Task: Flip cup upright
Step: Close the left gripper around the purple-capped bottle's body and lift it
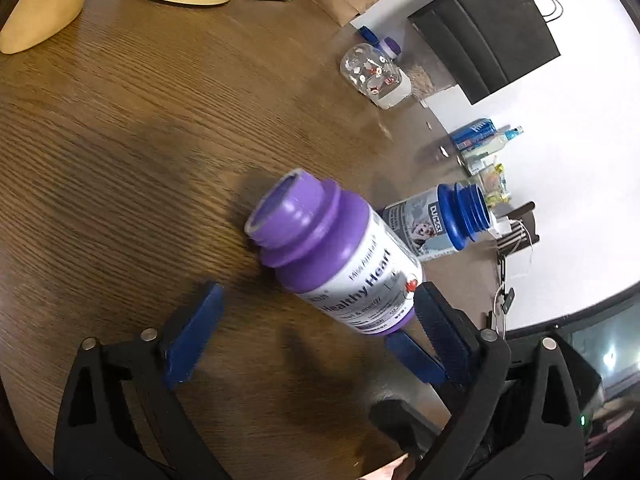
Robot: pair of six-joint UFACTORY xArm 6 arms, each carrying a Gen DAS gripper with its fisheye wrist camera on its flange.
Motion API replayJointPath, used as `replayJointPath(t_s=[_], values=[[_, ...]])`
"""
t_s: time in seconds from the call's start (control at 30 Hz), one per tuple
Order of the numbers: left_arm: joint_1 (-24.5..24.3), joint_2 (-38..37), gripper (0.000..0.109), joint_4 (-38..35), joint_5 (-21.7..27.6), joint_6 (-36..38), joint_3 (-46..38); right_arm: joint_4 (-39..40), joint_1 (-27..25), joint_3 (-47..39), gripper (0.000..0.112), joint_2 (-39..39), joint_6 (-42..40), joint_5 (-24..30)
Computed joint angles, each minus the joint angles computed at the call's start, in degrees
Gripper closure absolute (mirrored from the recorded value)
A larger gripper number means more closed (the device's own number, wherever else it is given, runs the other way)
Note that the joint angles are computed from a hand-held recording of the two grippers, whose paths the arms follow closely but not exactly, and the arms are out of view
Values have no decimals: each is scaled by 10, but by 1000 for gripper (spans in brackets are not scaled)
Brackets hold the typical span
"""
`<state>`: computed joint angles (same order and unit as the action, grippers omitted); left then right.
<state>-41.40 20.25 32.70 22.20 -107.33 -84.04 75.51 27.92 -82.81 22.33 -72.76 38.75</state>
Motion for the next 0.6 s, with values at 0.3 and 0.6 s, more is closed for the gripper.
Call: replayJointPath(t_s=[0.3, 0.6], values=[[4, 175, 10, -111, 271, 191, -328, 38, -37, 32, 41, -31, -34, -39], [22, 264, 17, -154, 365, 212, -471, 56, -66, 29, 41, -32, -33, -62]])
